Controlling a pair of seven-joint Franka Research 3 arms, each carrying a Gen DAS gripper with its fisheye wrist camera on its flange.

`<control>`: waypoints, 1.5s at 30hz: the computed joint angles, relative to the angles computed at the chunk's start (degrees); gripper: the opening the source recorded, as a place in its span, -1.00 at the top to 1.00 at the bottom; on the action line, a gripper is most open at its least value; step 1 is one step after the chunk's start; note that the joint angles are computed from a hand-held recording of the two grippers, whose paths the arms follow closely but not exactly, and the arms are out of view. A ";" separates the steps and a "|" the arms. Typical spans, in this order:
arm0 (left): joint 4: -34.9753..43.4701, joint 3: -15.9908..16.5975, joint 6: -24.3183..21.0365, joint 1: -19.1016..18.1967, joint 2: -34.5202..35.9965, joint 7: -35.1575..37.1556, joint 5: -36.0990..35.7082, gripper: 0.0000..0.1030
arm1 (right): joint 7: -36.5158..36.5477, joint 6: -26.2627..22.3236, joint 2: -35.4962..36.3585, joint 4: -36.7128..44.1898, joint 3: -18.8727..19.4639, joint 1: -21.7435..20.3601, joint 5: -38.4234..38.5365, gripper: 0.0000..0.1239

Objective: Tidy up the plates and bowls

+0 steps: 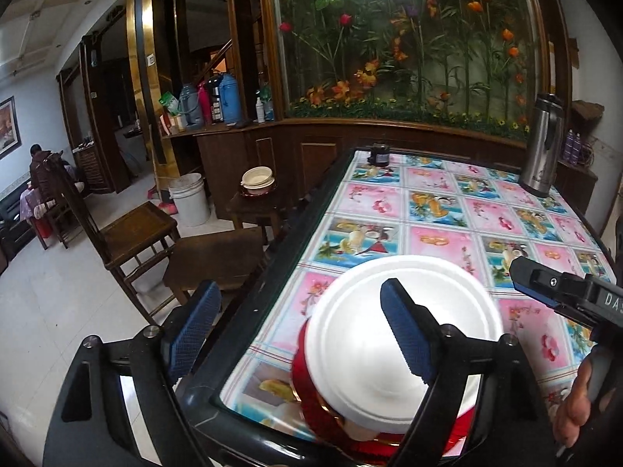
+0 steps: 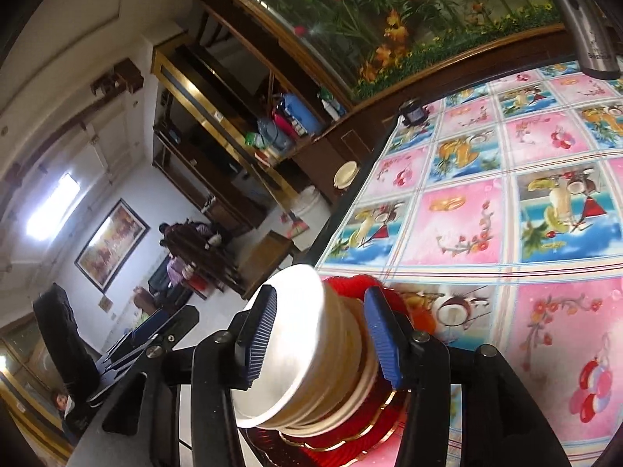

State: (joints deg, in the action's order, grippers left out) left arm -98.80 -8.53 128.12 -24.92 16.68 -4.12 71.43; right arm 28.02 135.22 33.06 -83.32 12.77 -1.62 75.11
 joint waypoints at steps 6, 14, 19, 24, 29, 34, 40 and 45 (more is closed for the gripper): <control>2.79 -0.35 -1.73 -1.63 1.55 2.17 -0.16 -0.65 | -7.86 2.04 -4.18 -6.22 -0.07 -1.52 5.62 0.17; 6.85 -0.06 -2.83 -4.04 4.29 4.93 -1.54 -0.65 | -13.56 1.19 -7.48 -10.86 -2.85 -1.75 11.86 0.09; 8.89 0.46 -3.53 -5.46 5.69 6.45 -2.33 -0.65 | -14.85 -0.51 -8.26 -12.15 -4.04 -2.26 14.42 0.04; 9.31 0.97 -3.56 -6.33 5.99 6.36 -2.42 -0.65 | -16.63 -1.40 -9.59 -14.07 -4.88 -1.97 15.35 0.03; 8.83 1.03 -3.50 -6.61 5.53 5.75 -2.20 -0.65 | -19.37 -0.92 -11.18 -16.12 -5.53 -0.87 15.75 0.03; 7.81 1.09 -4.29 -7.11 5.01 4.70 -0.90 -0.65 | -20.78 -1.48 -12.28 -17.69 -6.10 -0.11 15.83 0.03; 5.02 0.48 -3.19 -6.51 3.29 2.16 0.84 -0.65 | -21.04 -1.59 -12.67 -18.56 -6.46 1.01 14.63 0.03; 3.04 -0.03 -1.78 -5.50 1.87 -1.14 1.74 -0.65 | -21.50 -1.53 -13.21 -19.49 -6.46 1.49 14.15 0.03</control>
State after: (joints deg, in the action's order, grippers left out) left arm -95.76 -8.56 126.34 -30.42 18.56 -5.26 73.18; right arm 6.52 133.69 19.85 -102.81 6.31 -0.12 89.26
